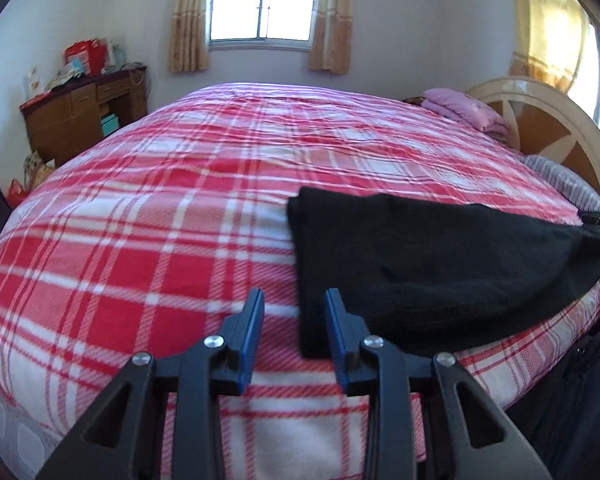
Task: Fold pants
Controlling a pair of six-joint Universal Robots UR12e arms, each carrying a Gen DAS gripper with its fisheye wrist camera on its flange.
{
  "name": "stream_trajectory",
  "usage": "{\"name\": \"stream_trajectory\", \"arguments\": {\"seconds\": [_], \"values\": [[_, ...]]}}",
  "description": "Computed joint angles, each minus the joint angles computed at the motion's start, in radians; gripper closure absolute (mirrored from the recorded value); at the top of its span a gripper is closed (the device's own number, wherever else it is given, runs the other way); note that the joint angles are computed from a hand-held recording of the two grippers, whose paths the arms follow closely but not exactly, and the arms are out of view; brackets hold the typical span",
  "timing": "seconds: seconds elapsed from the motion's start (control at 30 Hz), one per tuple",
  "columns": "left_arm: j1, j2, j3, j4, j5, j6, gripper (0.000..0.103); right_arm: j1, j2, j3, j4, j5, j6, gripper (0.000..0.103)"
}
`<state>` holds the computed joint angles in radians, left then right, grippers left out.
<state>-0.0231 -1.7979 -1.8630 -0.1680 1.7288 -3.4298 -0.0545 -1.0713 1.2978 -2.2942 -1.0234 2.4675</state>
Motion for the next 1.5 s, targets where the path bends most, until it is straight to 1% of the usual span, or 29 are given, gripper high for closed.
{"name": "stream_trajectory", "arguments": {"seconds": [0.03,0.1,0.13,0.17,0.23,0.3,0.37,0.47,0.53,0.6,0.63,0.7,0.73,0.8,0.87,0.9,0.93,0.97,1.0,1.03,1.07,1.1,1.13,1.2,1.23,1.27,1.3,1.4,1.5], "values": [[0.002,0.003,-0.005,0.004,0.008,-0.017,0.064,0.016,0.017,-0.025,0.058,-0.017,0.003,0.051],[0.005,0.011,-0.018,0.005,0.027,-0.049,0.064,0.031,0.034,-0.053,0.160,-0.031,-0.015,0.051],[0.008,0.015,-0.024,0.011,0.031,-0.063,0.064,0.037,0.028,-0.041,0.188,-0.045,-0.039,0.051],[0.010,0.018,-0.029,0.020,0.036,-0.077,0.064,0.039,0.013,-0.013,0.188,-0.058,-0.066,0.051],[0.014,0.019,-0.036,0.045,0.033,-0.102,0.064,0.036,-0.009,0.020,0.217,-0.073,-0.120,0.051],[0.015,0.012,-0.033,0.070,0.020,-0.126,0.064,0.029,-0.045,0.082,0.178,-0.087,-0.157,0.051],[0.018,0.007,-0.030,0.088,-0.012,-0.136,0.064,0.021,-0.069,0.113,0.172,-0.092,-0.167,0.051],[0.014,0.003,-0.016,0.073,-0.046,-0.114,0.064,0.011,-0.092,0.140,0.148,-0.072,-0.167,0.051],[0.006,0.003,-0.005,0.058,-0.052,-0.083,0.061,0.015,-0.108,0.173,0.077,-0.081,-0.195,0.051],[0.004,0.005,-0.003,0.056,-0.071,-0.065,0.059,0.023,-0.126,0.211,0.008,-0.099,-0.243,0.051],[0.004,0.006,-0.001,0.054,-0.088,-0.056,0.059,0.028,-0.130,0.224,-0.016,-0.104,-0.262,0.051],[0.003,0.003,0.007,0.037,-0.118,-0.035,0.059,0.041,-0.119,0.220,-0.038,-0.114,-0.265,0.051],[0.000,-0.001,0.015,0.014,-0.123,-0.020,0.059,0.048,-0.113,0.218,-0.053,-0.123,-0.259,0.051],[-0.007,-0.009,0.026,-0.007,-0.106,-0.014,0.059,0.056,-0.107,0.228,-0.109,-0.141,-0.249,0.051],[-0.007,-0.015,0.030,-0.017,-0.101,-0.035,0.060,0.064,-0.101,0.235,-0.158,-0.149,-0.259,0.051],[0.000,-0.017,0.028,-0.013,-0.115,-0.064,0.060,0.066,-0.099,0.239,-0.172,-0.150,-0.268,0.051],[0.006,-0.018,0.023,0.001,-0.130,-0.091,0.061,0.068,-0.097,0.240,-0.180,-0.155,-0.278,0.051],[0.007,-0.020,0.020,0.015,-0.134,-0.105,0.068,0.072,-0.092,0.239,-0.189,-0.167,-0.285,0.051],[0.006,-0.021,0.019,0.013,-0.119,-0.110,0.073,0.072,-0.092,0.241,-0.197,-0.169,-0.285,0.051],[0.002,-0.021,0.022,0.003,-0.100,-0.104,0.082,0.072,-0.090,0.240,-0.202,-0.162,-0.282,0.051],[-0.001,-0.022,0.025,-0.006,-0.082,-0.100,0.087,0.070,-0.089,0.237,-0.198,-0.150,-0.279,0.054],[-0.002,-0.020,0.023,-0.005,-0.077,-0.104,0.088,0.069,-0.088,0.234,-0.193,-0.144,-0.277,0.061],[0.000,-0.019,0.021,0.001,-0.078,-0.114,0.091,0.072,-0.084,0.227,-0.186,-0.142,-0.277,0.065],[0.001,-0.018,0.018,0.002,-0.074,-0.134,0.091,0.075,-0.082,0.228,-0.196,-0.138,-0.282,0.079],[0.000,-0.019,0.019,0.001,-0.072,-0.140,0.091,0.076,-0.082,0.229,-0.199,-0.135,-0.283,0.084],[-0.001,-0.021,0.022,-0.002,-0.069,-0.139,0.091,0.077,-0.084,0.230,-0.198,-0.128,-0.288,0.093],[-0.002,-0.022,0.024,-0.006,-0.063,-0.135,0.091,0.075,-0.088,0.232,-0.190,-0.114,-0.293,0.097],[-0.004,-0.021,0.027,-0.016,-0.058,-0.130,0.091,0.072,-0.103,0.240,-0.191,-0.096,-0.298,0.099],[-0.002,-0.020,0.027,-0.020,-0.064,-0.133,0.091,0.063,-0.122,0.242,-0.146,-0.064,-0.311,0.100]]}}
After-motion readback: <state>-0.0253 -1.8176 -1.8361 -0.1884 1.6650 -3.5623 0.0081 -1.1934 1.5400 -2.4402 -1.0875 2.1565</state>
